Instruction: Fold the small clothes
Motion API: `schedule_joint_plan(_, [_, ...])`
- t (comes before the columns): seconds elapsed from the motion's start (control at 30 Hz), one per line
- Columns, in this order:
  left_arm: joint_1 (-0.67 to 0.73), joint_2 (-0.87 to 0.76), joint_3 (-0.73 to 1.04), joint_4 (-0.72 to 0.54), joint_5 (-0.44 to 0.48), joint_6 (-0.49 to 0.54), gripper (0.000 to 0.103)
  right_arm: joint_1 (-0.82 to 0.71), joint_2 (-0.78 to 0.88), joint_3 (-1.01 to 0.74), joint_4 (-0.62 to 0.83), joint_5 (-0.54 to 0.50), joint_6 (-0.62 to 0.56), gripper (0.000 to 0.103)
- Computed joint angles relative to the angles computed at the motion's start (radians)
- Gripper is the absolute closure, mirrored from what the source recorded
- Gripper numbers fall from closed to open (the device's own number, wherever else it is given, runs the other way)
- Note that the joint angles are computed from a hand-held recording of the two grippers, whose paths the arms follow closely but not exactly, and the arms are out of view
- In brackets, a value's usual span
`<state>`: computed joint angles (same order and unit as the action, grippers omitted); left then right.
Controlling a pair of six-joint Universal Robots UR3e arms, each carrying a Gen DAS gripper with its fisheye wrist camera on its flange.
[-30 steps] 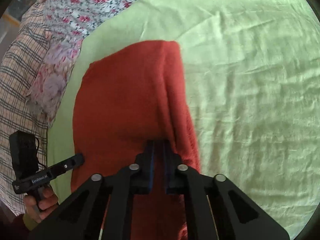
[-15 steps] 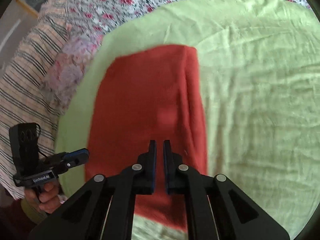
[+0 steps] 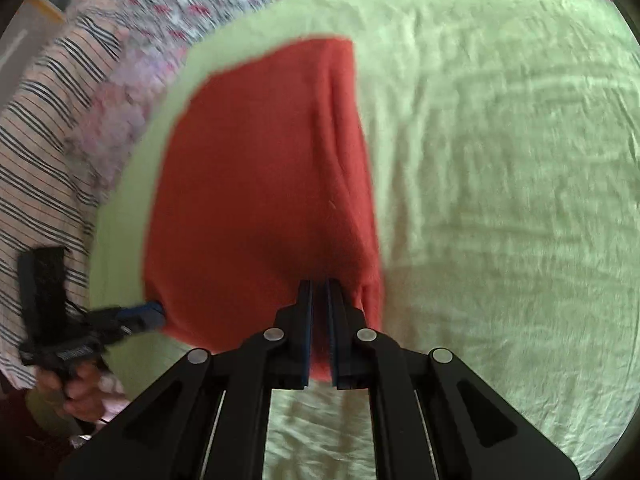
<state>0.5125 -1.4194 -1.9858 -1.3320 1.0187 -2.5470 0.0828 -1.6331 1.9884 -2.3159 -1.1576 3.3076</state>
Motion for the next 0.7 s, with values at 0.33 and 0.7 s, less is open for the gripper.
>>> schedule_joint_plan(0.33, [-0.027, 0.06, -0.002, 0.008, 0.061, 0.024, 0.075, 0.022, -0.033, 0.026, -0.04, -0.024, 0.06, 0.095])
schedule_joint_plan(0.7, [0.004, 0.204, -0.035, -0.026, 0.1, 0.067, 0.051, 0.095, -0.129, 0.005, 0.024, -0.054, 0.131, 0.094])
